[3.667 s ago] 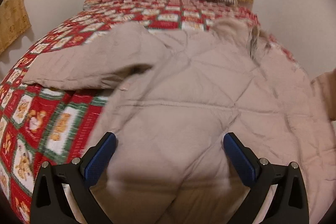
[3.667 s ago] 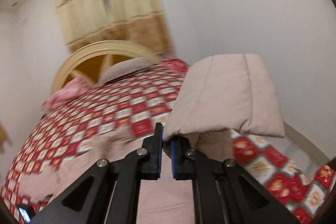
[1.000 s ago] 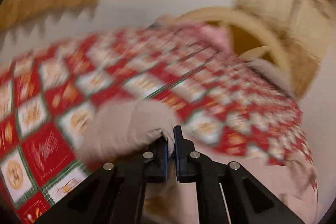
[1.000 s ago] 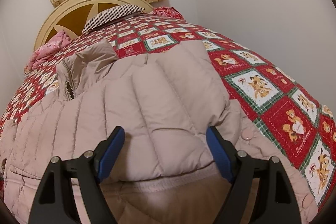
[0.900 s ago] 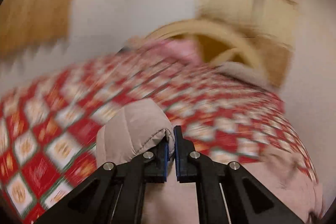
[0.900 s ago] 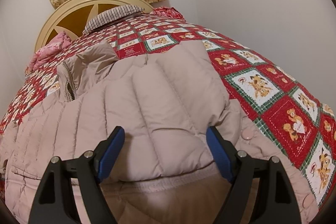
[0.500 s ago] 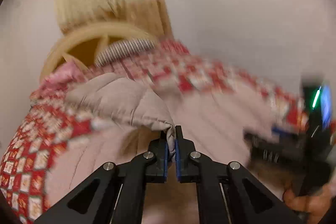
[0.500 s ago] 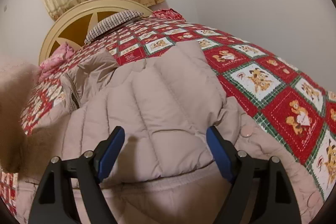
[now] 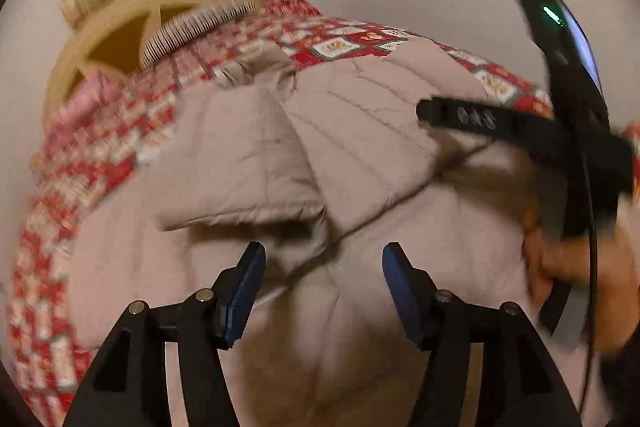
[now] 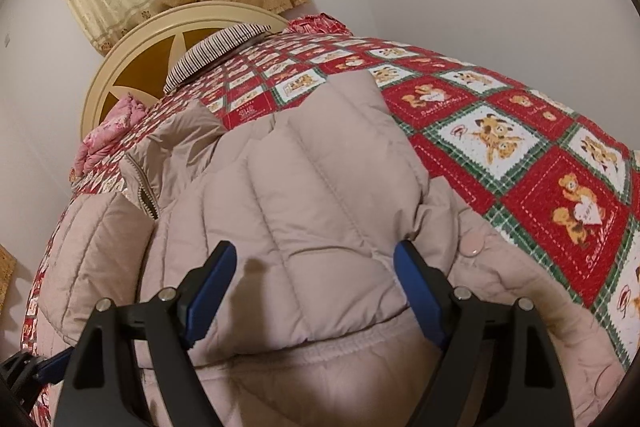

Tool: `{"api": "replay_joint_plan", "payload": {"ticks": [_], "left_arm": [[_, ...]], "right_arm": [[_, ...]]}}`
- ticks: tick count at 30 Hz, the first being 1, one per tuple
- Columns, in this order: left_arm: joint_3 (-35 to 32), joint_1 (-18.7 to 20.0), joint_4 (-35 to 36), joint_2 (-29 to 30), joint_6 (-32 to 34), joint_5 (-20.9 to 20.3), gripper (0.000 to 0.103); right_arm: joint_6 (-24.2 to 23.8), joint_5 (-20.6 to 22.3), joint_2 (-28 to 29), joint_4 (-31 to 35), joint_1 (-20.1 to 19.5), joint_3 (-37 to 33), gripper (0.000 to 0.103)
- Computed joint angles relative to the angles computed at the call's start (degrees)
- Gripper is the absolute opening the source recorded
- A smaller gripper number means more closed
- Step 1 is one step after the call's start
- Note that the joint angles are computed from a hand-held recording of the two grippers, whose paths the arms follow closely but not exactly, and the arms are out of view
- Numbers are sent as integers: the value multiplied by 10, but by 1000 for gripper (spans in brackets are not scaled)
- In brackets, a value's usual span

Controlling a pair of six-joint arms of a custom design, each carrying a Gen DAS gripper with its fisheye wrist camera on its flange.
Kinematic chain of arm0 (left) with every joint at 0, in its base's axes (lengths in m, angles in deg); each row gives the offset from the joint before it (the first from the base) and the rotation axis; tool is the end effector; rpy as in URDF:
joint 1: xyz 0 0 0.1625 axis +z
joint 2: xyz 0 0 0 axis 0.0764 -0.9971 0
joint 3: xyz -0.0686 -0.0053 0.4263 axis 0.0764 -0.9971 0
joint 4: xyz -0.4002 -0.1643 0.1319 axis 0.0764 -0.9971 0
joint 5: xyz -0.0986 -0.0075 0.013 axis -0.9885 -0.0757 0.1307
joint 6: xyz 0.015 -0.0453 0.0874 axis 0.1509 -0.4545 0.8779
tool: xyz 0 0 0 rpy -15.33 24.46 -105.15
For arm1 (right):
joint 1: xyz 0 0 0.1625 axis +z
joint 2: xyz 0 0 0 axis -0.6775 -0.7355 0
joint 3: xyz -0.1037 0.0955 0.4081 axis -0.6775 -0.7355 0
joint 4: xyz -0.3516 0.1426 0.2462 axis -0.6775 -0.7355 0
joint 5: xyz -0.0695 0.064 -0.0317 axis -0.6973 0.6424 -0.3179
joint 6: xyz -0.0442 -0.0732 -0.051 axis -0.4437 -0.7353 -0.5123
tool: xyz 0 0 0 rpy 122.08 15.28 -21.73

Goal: Fold large clothes

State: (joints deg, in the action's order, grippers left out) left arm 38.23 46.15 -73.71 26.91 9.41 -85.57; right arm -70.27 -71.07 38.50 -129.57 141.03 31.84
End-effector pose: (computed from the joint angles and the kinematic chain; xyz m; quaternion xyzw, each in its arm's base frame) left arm -0.2421 -0.6475 0.1833 0.1721 0.8125 -0.3139 0.4601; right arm 0.2330 -0.8293 0.1341 0.1867 -0.9129 0.3322 0.1464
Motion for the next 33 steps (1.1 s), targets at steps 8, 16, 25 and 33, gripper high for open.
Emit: {"api": "replay_joint_plan", "payload": {"ticks": [8,16,25,33], "left_arm": [[135,-16,-91,-109,-150,55,62],[219,36,-118,-190,-421,54,62],[226,35,-186,-180,-369,47,70],[226,42,-223,-177,-336,29,75]], "right_arm": [[-8,-18,4,7,5,-6,86],[-89,34,-56,-36,48,94,100],[-388,-69,37,-179,133,89,102],[-181,-89,22,-32,91,12,6]]}}
